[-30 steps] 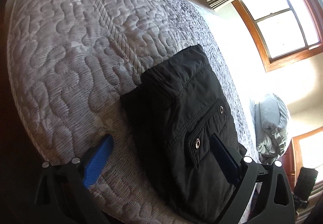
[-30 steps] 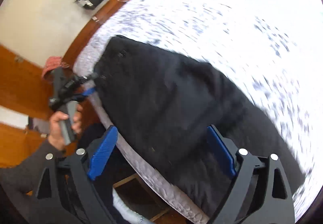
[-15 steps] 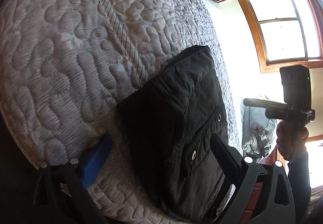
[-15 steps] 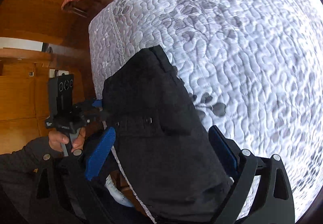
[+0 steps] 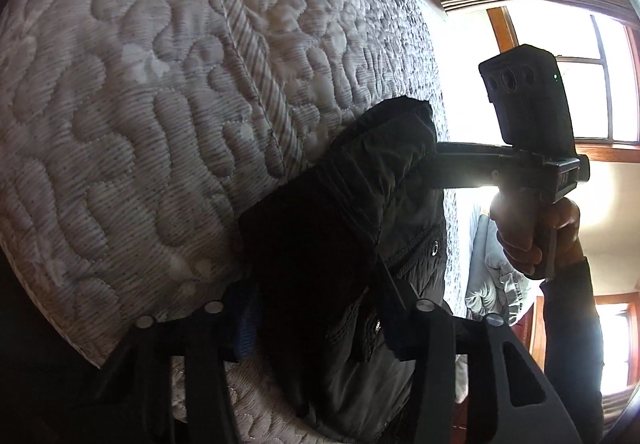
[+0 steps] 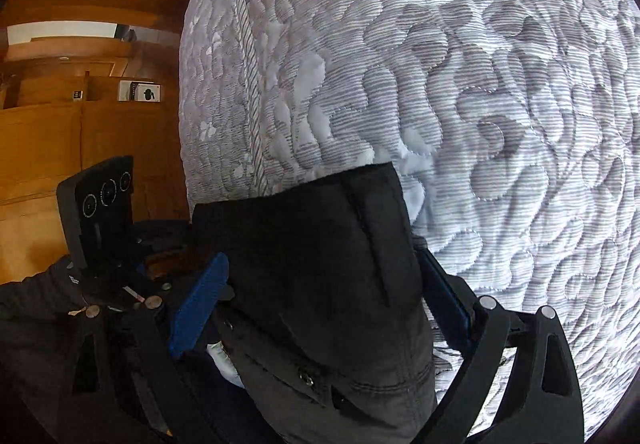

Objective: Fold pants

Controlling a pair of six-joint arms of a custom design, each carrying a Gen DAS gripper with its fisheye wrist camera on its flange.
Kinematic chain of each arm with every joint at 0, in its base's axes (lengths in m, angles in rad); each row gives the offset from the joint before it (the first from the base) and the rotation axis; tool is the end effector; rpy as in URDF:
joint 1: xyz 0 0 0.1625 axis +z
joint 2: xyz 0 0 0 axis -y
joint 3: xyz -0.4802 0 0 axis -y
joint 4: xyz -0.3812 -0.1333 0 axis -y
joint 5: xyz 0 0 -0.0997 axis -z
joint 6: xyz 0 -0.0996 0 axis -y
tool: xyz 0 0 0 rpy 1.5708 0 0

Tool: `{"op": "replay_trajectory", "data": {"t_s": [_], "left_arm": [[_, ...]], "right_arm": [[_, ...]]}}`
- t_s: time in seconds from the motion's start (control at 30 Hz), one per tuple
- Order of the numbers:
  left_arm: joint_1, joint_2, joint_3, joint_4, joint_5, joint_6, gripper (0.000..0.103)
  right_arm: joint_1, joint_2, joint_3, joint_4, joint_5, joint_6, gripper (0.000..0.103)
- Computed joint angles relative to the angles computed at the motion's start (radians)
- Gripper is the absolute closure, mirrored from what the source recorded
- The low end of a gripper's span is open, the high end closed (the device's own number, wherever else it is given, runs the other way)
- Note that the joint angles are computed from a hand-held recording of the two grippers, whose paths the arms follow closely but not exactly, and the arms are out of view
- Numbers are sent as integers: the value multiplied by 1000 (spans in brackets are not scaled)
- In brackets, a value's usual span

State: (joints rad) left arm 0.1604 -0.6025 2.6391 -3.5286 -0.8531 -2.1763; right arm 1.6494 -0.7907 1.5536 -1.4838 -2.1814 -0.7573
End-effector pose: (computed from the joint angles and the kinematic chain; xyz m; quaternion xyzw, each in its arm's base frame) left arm -0.2821 -0.2470 0.0114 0.3368 -0.8730 0.3504 0.0415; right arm 0.1245 -0.6099 0.1117 0.4659 -0.7438 -0.4619 0.1273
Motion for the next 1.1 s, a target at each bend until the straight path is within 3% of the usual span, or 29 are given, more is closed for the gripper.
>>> {"op": "replay_trajectory", "data": {"t_s": [0.13, 0.2, 0.47, 0.63, 0.9, 1.1], "left_arm": [[-2, -18, -13, 21, 14, 27, 71], [-6, -32, -28, 39, 30, 63, 74], [-7, -130, -129, 194, 71, 192, 77], [-14, -199, -243, 362, 89, 304, 77], [-59, -218, -417, 535, 90, 469, 77], [-82, -175, -573, 640, 78, 594, 77]], "right_arm": [[10, -15, 6, -16, -23, -7, 60], [15, -34, -10, 6, -7, -15, 67], [65, -175, 43, -55, -4, -111, 71], [98, -284, 53, -72, -6, -166, 71], [107, -466, 61, -108, -2, -251, 72], [88, -577, 50, -146, 10, -327, 73]]}}
